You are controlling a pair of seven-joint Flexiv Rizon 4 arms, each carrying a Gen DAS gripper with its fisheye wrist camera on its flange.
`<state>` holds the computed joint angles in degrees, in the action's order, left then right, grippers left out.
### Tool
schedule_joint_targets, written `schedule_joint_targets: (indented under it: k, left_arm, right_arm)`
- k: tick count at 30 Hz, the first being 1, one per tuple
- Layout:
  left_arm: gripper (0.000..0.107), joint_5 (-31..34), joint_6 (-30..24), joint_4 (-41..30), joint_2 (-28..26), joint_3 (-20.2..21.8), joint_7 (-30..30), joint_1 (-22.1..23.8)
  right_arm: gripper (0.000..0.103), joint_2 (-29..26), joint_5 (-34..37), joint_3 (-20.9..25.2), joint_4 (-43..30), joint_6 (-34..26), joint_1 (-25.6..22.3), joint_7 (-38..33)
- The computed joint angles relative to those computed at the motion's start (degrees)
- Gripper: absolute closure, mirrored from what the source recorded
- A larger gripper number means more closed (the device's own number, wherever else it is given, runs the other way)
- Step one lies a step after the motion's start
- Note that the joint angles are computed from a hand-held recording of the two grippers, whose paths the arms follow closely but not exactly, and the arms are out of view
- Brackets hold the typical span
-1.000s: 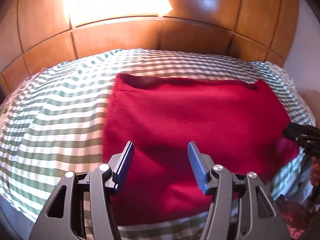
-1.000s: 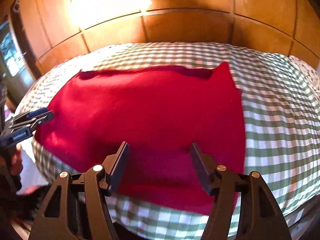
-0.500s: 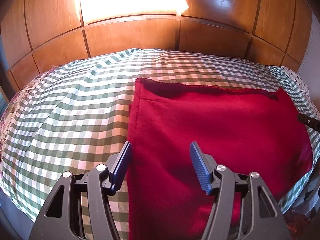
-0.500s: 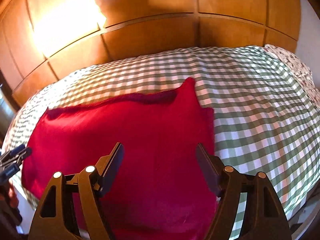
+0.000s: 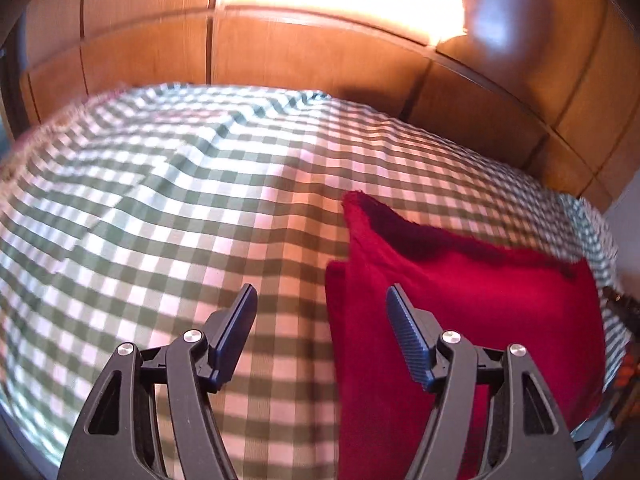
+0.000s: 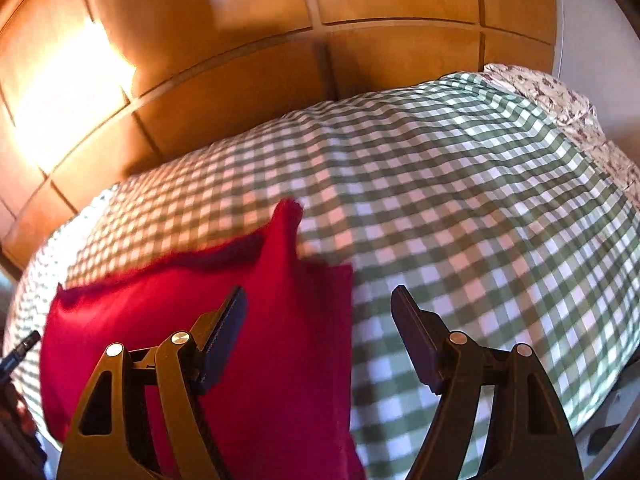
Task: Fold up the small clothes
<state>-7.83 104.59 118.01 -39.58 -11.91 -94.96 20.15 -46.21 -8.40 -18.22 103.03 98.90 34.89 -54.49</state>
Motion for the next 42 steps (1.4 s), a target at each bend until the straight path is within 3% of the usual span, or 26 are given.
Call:
schedule_joint_targets:
  k: [4, 6, 8, 10, 11, 13, 14, 15, 17, 18, 22, 25, 32, 35, 37, 39, 42]
  left_arm:
    - [0.042, 1.19, -1.58, -2.53, -3.19, -6.98, 0.69, 6.68]
    - [0.049, 1.01, -2.51, -3.58, -3.91, -8.29, 0.92, 7.63]
    - [0.05, 1.63, -2.77, -4.41, -5.17, -11.11, 1.74, 9.73]
    - [0.054, 0.87, -3.36, -5.78, -5.74, -9.98, 2.02, 8.39]
    - [0.063, 0.87, -3.88, -6.39, -6.4, -10.85, 2.49, 8.93]
    - [0.075, 0.98, -3.97, -6.83, -7.41, -12.8, 3.39, 10.25]
    - [0.082, 1.29, -3.27, -6.87, -7.78, -13.32, 3.82, 10.5]
    - [0.091, 1.48, -2.35, -6.82, -7.78, -12.78, 3.99, 9.92]
    - [0.101, 2.62, 0.6, -6.16, -7.78, -12.85, 3.81, 9.93]
    - [0.102, 3.64, 2.73, -5.54, -7.93, -13.78, 3.21, 10.79]
    - [0.102, 6.04, 6.21, -5.01, -7.04, -12.13, 0.0, 9.96]
    - [0.102, 4.49, 4.73, -6.94, -6.58, -7.22, -1.7, 5.5]
    - [0.103, -5.1, -4.97, -13.33, -9.06, 6.45, -2.44, -7.37]
    - [0.096, -6.89, -5.66, -13.11, -8.87, 7.8, -2.55, -8.71]
    - [0.09, -8.57, -6.72, -12.93, -7.79, 13.68, -3.38, -14.12]
    - [0.083, -9.21, -5.78, -11.92, -6.87, 17.76, -4.02, -18.16]
    - [0.072, -9.25, -3.8, -9.64, -5.23, 20.76, -3.82, -21.72]
  right_arm:
    - [0.03, -2.07, -1.8, 2.72, -5.11, -3.08, -3.79, 0.14]
    - [0.032, -3.31, -3.1, 5.04, -8.0, -4.76, -6.09, 0.26]
    - [0.041, -4.61, -4.41, 6.12, -10.49, -6.3, -7.05, 0.55]
    - [0.047, -5.55, -5.83, 8.6, -12.48, -7.38, -8.81, 0.04]
    - [0.05, -6.08, -6.71, 10.14, -13.57, -8.16, -9.78, -0.63]
    - [0.067, -7.03, -8.39, 11.84, -15.3, -10.42, -10.61, -1.79]
    - [0.084, -7.23, -8.98, 11.51, -15.57, -11.16, -10.18, -1.8]
    - [0.092, -7.33, -9.49, 10.89, -15.51, -11.31, -9.56, -1.69]
    - [0.094, -6.98, -10.03, 8.06, -14.08, -9.41, -7.32, -0.67]
    - [0.096, -6.65, -9.93, 7.43, -13.43, -8.42, -6.81, -0.27]
    - [0.096, -4.53, -8.4, 3.51, -9.97, -2.43, -3.81, 0.36]
    - [0.097, -4.8, -6.02, -1.16, -9.9, -0.59, -0.3, 0.6]
    - [0.097, -11.67, -6.51, -0.06, -19.52, -9.98, -2.43, 4.3]
    - [0.097, -13.89, -8.0, 2.78, -22.17, -13.13, -4.9, 6.42]
    - [0.096, -13.62, -8.77, 3.87, -21.92, -12.41, -6.01, 7.11]
    - [0.089, -13.45, -9.42, 5.34, -21.85, -12.29, -7.26, 7.12]
    - [0.041, -13.16, -9.75, 5.16, -21.21, -11.28, -7.44, 8.3]
